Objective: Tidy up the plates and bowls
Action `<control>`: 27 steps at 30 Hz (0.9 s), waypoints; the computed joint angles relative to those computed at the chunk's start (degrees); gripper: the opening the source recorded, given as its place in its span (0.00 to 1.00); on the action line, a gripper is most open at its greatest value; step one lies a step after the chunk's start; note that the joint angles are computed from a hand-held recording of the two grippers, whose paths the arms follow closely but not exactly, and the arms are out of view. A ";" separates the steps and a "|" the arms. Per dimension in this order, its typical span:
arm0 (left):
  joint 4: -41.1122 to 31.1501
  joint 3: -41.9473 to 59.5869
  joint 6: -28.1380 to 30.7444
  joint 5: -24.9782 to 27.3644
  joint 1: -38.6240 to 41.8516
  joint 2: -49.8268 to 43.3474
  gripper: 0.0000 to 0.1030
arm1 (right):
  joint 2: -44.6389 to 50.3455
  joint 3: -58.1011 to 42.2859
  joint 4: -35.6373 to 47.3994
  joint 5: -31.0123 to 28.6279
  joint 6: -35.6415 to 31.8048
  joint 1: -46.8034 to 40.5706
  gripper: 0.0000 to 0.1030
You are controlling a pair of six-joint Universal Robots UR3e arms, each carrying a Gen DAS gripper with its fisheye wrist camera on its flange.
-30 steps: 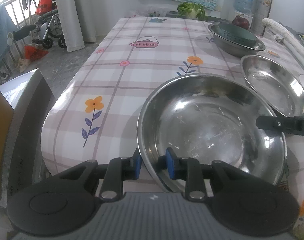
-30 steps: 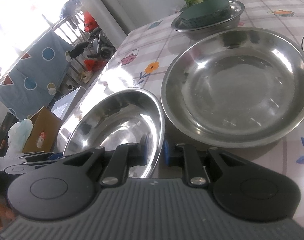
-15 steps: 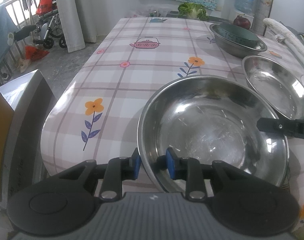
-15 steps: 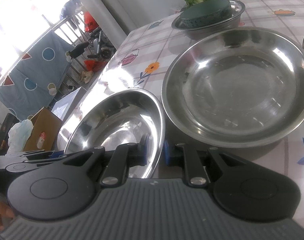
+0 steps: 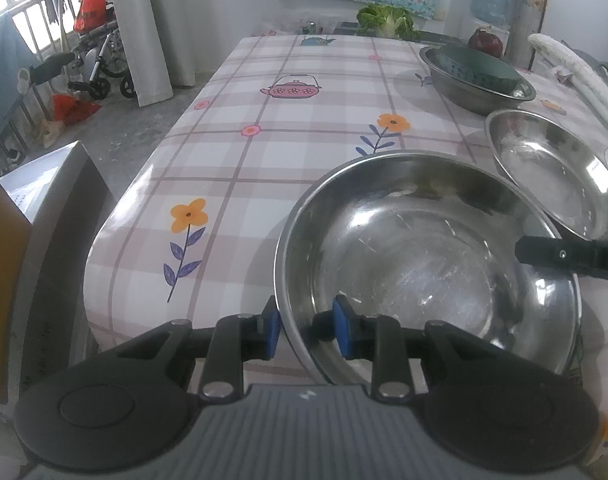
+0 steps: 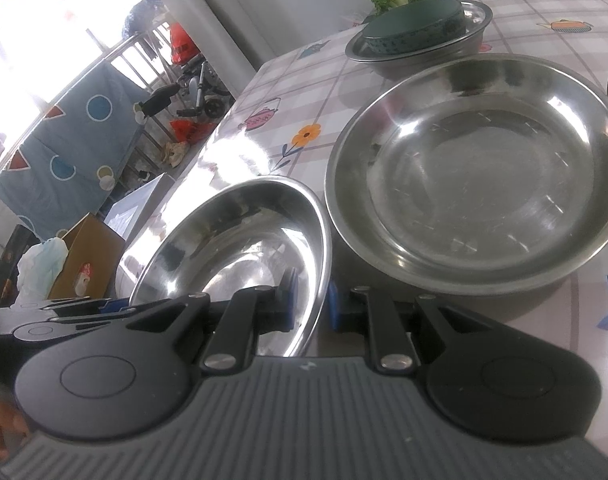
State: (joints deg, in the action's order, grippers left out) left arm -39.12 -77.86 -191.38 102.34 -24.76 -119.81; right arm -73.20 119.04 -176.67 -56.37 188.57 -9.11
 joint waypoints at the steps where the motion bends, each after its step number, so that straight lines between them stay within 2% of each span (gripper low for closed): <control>1: -0.04 -0.06 0.01 0.03 -0.02 0.05 0.28 | -0.05 0.18 -0.08 0.11 -0.12 -0.11 0.15; 17: -0.13 0.00 -0.31 -0.01 -0.28 -0.13 0.30 | -0.11 0.47 -0.26 0.14 0.04 -0.12 0.15; 27: -3.29 3.85 -2.05 3.35 -1.90 -1.36 0.31 | -0.50 0.71 0.16 1.55 -1.35 -1.11 0.15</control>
State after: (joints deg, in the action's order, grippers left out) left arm -42.42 -74.01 -193.43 105.69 -26.66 -121.18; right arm -73.70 119.75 -176.51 -54.82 187.22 -10.22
